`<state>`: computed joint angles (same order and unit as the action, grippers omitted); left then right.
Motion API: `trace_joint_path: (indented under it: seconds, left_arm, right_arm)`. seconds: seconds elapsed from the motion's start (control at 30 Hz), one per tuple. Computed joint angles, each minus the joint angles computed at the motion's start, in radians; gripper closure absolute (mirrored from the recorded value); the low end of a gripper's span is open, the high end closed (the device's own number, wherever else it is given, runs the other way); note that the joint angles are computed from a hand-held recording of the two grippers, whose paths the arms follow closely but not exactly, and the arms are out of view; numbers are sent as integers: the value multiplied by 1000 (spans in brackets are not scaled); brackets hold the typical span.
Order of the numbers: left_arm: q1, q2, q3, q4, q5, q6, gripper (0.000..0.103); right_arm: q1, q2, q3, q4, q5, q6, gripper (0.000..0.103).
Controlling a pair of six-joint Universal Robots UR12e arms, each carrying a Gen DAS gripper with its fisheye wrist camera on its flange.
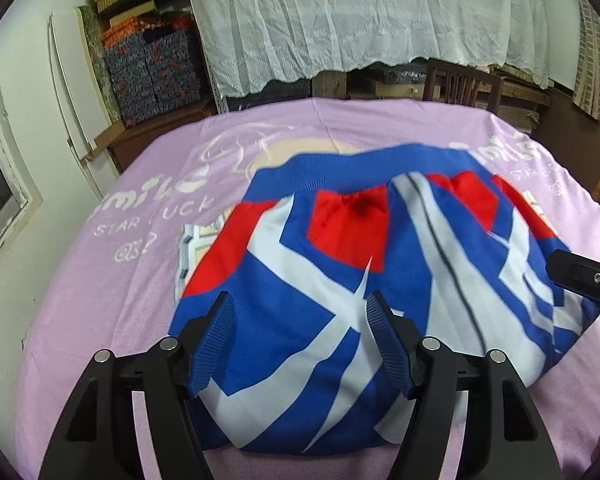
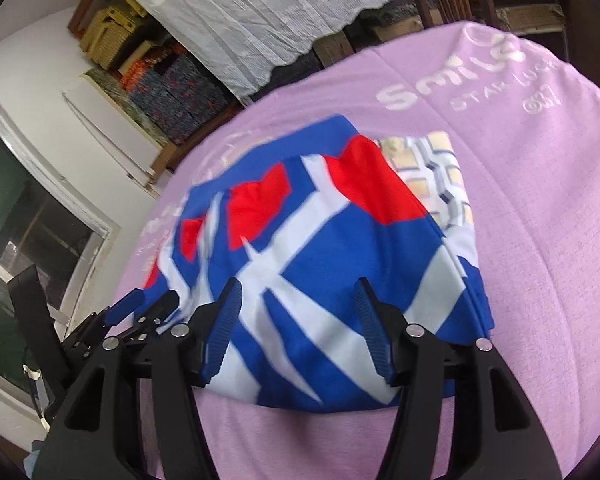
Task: Fold large clothes
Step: 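Lay the folded hem down and open both grippers, then grasp the folded bundle with both grippers and flip it over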
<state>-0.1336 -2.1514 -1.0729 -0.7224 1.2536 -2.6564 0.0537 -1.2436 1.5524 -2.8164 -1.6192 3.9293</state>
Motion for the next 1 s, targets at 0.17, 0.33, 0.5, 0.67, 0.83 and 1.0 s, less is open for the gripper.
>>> trace_joint_path:
  seconds: [0.17, 0.33, 0.5, 0.67, 0.83, 1.0]
  left_arm:
    - [-2, -3, 6, -10, 5, 8, 32]
    - [-14, -33, 54, -97, 60, 1, 21]
    - [2, -39, 84, -150, 22, -45, 19]
    - [30, -32, 92, -148, -62, -101, 20]
    - [26, -22, 84, -182, -88, -77, 21]
    - [9, -20, 65, -163, -20, -33, 21]
  right_arm:
    - [5, 7, -16, 11, 18, -26, 41]
    - [-10, 11, -12, 41, 83, 27, 37]
    - [1, -1, -2, 33, 37, 46, 37]
    - [9, -53, 94, -123, 38, 173, 36]
    - [32, -85, 167, -180, 33, 294, 34]
    - [51, -82, 137, -64, -54, 347, 33]
